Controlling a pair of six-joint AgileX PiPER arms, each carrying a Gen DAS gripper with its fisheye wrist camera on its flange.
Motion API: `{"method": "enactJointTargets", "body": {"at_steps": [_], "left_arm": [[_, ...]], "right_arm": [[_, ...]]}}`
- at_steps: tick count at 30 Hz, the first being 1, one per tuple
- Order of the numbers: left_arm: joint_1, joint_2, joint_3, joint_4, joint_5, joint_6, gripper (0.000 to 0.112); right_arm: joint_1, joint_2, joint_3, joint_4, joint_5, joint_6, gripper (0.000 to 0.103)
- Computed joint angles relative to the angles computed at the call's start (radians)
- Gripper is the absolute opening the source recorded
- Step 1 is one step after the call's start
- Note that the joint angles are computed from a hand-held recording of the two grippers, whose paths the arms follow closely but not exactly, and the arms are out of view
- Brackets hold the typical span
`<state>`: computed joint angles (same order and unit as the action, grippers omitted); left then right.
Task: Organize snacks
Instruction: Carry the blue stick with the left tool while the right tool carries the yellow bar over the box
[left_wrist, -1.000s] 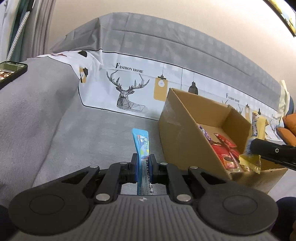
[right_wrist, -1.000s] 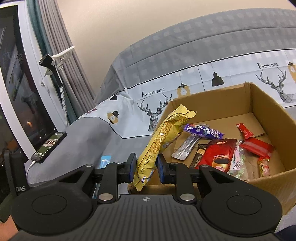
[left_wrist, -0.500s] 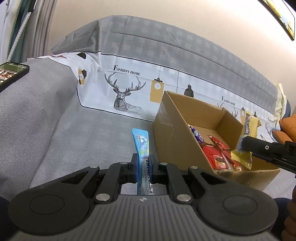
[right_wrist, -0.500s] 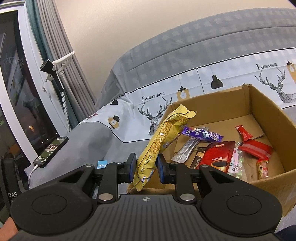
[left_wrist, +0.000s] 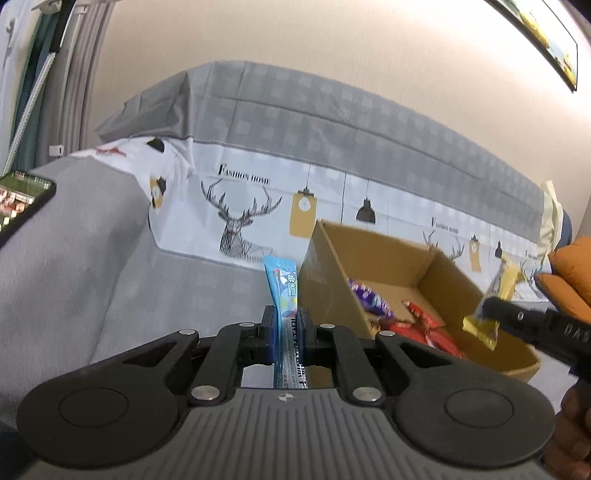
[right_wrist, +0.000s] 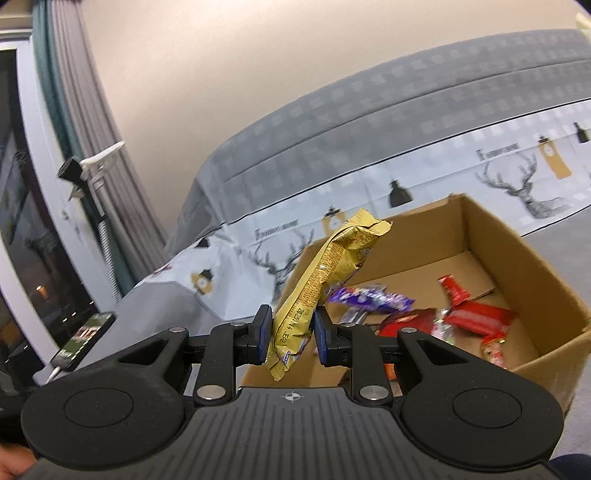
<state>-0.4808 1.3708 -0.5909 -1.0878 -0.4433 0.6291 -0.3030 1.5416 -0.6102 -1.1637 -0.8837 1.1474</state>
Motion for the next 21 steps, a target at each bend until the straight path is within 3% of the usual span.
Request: {"method": "enactJointTargets", "body": {"at_steps": [6,21], "left_arm": [[-0.004,0.012,-0.107,-0.072,0.032,0.119,0.011],[-0.063,0.146,-0.366,-0.109,0.072,0.313,0.011]], "right_arm": [[0.017,-0.012,0.033,0.190,0.049,-0.119,0.027],[-0.003,0.060,0.004,0.334,0.020,-0.190,0.027]]}}
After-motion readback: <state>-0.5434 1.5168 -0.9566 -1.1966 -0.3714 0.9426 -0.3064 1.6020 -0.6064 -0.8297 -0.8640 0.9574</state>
